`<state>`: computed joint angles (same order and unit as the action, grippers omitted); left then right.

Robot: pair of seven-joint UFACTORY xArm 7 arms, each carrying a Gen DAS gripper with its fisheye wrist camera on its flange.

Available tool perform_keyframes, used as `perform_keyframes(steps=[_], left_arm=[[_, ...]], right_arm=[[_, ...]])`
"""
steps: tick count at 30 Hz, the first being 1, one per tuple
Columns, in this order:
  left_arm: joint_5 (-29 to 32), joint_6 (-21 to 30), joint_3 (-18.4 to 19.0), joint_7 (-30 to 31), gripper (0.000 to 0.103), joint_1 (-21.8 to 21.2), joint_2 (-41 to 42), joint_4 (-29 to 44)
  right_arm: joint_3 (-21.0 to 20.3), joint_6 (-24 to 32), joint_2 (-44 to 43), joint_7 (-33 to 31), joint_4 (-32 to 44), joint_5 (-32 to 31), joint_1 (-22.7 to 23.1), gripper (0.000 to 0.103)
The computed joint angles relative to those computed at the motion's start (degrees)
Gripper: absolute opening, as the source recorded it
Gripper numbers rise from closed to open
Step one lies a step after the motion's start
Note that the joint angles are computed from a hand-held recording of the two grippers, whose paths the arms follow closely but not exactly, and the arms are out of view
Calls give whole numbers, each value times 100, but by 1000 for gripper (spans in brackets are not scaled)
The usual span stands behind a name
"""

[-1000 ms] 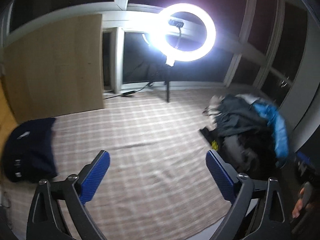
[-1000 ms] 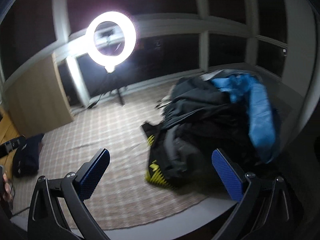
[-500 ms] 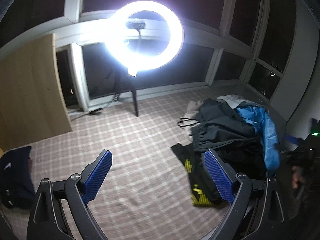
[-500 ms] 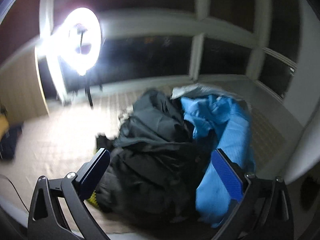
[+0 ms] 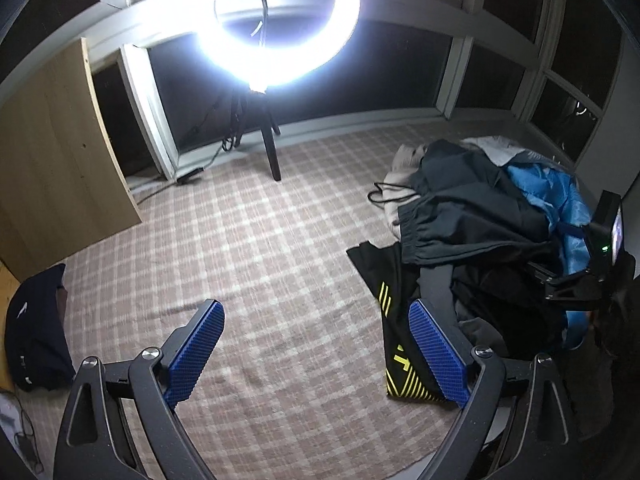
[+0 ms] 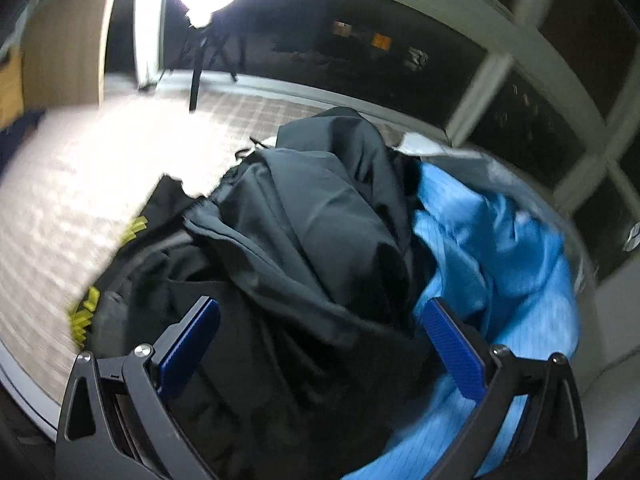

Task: Fold clothes
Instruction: 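Reach into the clothes pile and grasp the white shirt with the right gripper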

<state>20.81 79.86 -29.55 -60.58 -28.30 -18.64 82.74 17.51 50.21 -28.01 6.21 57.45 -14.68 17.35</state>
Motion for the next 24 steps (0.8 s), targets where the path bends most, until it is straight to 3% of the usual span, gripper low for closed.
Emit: perform_keyframes(steps=[2, 5, 11, 14, 18, 24], left_arm=[[25, 38, -40, 0, 94, -9, 138, 82], [95, 123, -38, 36, 94, -94, 326, 226], [150, 251, 99, 63, 94, -279, 496, 360], [153, 271, 164, 64, 94, -330, 532, 391], [154, 292, 216, 89, 94, -384, 549, 398], [10, 392, 313, 49, 94, -344, 413, 230]], right_arm=[[45, -96, 119, -108, 6, -168, -15, 102], [-175, -149, 123, -320, 77, 148, 109, 102], [-374, -495, -22, 12, 529, -196, -606, 102], [-732, -352, 513, 6, 1170, -36, -951, 102], [-915, 136, 1589, -586, 2114, -252, -1112, 103], [-1018, 551, 2940, -921, 3250, -557, -850, 102]])
